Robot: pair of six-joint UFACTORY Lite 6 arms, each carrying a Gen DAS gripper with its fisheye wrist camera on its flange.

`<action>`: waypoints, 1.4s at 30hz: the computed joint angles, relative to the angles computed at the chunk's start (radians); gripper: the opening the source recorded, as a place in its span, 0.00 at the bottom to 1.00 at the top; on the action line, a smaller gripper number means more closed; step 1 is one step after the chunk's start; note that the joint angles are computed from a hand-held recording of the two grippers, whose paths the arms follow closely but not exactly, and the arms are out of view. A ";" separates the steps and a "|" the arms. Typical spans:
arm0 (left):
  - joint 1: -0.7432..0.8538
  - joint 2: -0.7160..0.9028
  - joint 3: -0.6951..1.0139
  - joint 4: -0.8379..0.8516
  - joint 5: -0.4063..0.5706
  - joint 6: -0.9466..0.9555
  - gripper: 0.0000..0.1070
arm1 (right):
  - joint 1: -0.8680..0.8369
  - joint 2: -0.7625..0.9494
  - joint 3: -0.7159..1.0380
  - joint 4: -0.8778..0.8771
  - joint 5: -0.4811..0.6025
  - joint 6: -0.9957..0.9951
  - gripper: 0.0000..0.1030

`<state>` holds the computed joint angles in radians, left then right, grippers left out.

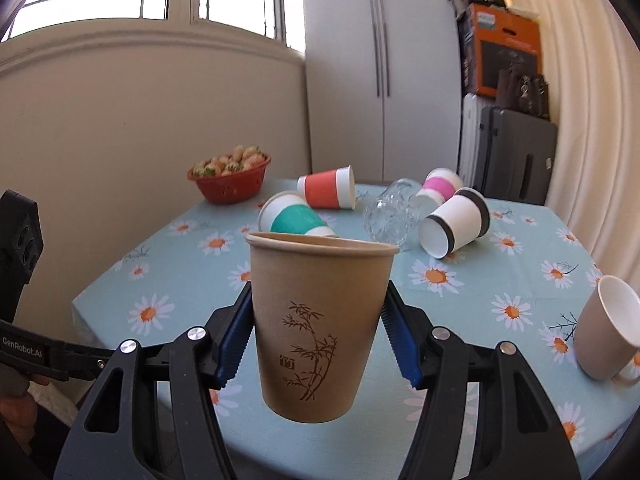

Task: Flip cup upright
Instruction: 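Carry the tan cup upright with the right gripper and lower it onto the cloth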

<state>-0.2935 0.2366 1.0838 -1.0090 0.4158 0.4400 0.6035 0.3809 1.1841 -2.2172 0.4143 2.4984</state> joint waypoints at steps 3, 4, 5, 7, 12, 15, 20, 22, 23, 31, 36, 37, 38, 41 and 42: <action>0.016 -0.001 -0.008 -0.017 -0.001 0.013 0.65 | 0.037 0.013 -0.032 -0.044 0.126 0.064 0.60; 0.020 -0.001 -0.009 -0.026 0.000 0.018 0.65 | 0.047 0.021 -0.035 -0.046 0.161 0.070 0.60; 0.023 -0.001 -0.010 -0.033 0.001 0.024 0.65 | 0.062 0.031 -0.037 -0.032 0.206 0.061 0.60; 0.026 -0.004 -0.014 -0.043 0.002 0.033 0.65 | 0.084 0.051 -0.038 -0.020 0.276 0.059 0.60; 0.033 -0.006 -0.021 -0.054 0.002 0.034 0.65 | 0.113 0.091 -0.036 0.015 0.389 0.066 0.60; 0.043 -0.007 -0.025 -0.072 0.007 0.047 0.65 | 0.124 0.116 -0.040 0.022 0.448 0.089 0.60; 0.054 -0.003 -0.028 -0.105 0.020 0.073 0.65 | 0.135 0.168 -0.037 0.047 0.544 0.116 0.60; 0.056 0.000 -0.026 -0.100 0.019 0.067 0.65 | 0.137 0.194 -0.027 0.070 0.570 0.118 0.60; 0.056 0.002 -0.025 -0.095 0.020 0.062 0.65 | 0.138 0.204 -0.022 0.078 0.580 0.117 0.60; 0.040 0.004 -0.014 -0.052 0.007 0.031 0.65 | 0.135 0.300 0.024 0.085 0.593 0.092 0.60; 0.042 0.000 -0.023 -0.074 0.008 0.048 0.65 | 0.151 0.327 0.022 0.084 0.626 0.090 0.60; 0.043 0.002 -0.023 -0.079 0.009 0.053 0.65 | 0.152 0.324 0.018 0.085 0.627 0.095 0.60; 0.044 0.005 -0.022 -0.084 0.012 0.056 0.65 | 0.153 0.321 0.010 0.085 0.628 0.105 0.60; 0.048 0.004 -0.021 -0.088 0.015 0.063 0.65 | 0.154 0.314 0.002 0.083 0.624 0.111 0.60; 0.049 0.003 -0.022 -0.091 0.015 0.067 0.65 | 0.153 0.312 0.001 0.082 0.620 0.109 0.60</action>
<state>-0.2444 0.2400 1.0615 -1.1004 0.4311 0.5072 0.7567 0.6924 1.1849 -2.1347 1.0345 2.6078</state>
